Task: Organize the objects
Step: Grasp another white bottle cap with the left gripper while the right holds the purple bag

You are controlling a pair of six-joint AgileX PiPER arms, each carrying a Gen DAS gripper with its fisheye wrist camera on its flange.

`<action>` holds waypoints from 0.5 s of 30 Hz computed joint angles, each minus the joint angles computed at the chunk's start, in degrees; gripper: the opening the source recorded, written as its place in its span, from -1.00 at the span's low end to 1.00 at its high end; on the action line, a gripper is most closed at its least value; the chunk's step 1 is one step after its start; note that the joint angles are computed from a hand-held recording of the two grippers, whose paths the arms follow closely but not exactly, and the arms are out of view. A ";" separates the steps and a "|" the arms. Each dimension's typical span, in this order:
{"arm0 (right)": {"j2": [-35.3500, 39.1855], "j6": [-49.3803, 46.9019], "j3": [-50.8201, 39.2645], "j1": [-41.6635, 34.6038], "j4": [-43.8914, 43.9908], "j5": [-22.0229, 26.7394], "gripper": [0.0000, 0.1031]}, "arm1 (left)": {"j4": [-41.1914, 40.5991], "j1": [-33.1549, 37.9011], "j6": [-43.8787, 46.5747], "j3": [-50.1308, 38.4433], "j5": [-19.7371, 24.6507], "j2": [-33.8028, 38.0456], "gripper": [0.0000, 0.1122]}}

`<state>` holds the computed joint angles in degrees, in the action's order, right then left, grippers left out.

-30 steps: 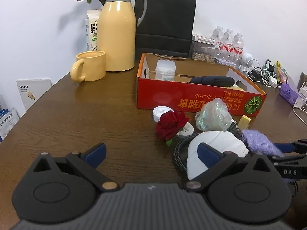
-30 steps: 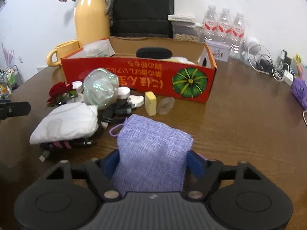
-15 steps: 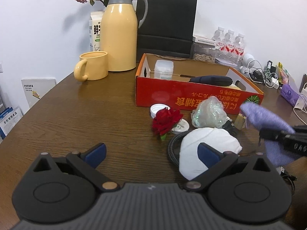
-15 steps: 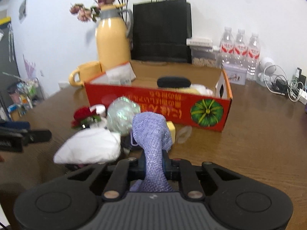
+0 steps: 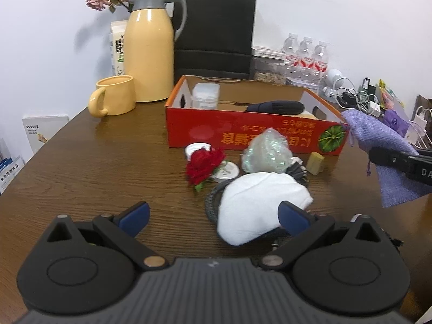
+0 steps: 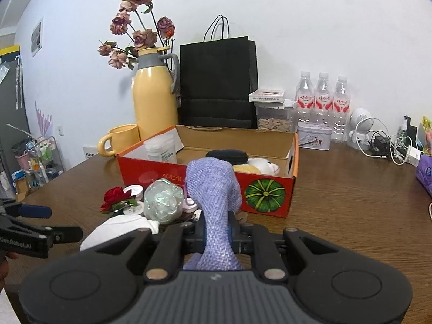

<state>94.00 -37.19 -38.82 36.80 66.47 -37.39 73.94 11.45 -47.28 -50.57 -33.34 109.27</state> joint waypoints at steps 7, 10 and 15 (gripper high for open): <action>-1.61 1.58 3.88 -0.40 -2.08 -1.32 -0.78 | -2.26 -3.79 5.01 4.96 -2.49 -2.78 0.84; -2.23 1.06 5.17 -1.18 -2.55 -1.10 -0.78 | -5.76 -6.35 8.45 7.32 -2.90 -3.60 0.84; -3.51 -0.15 7.52 -1.68 -2.77 -1.21 -0.78 | -8.79 -11.04 10.70 9.10 -1.99 -3.82 0.69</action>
<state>90.49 -37.34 -31.31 35.12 63.70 -38.60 65.15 0.41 -36.58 -41.47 -35.33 105.45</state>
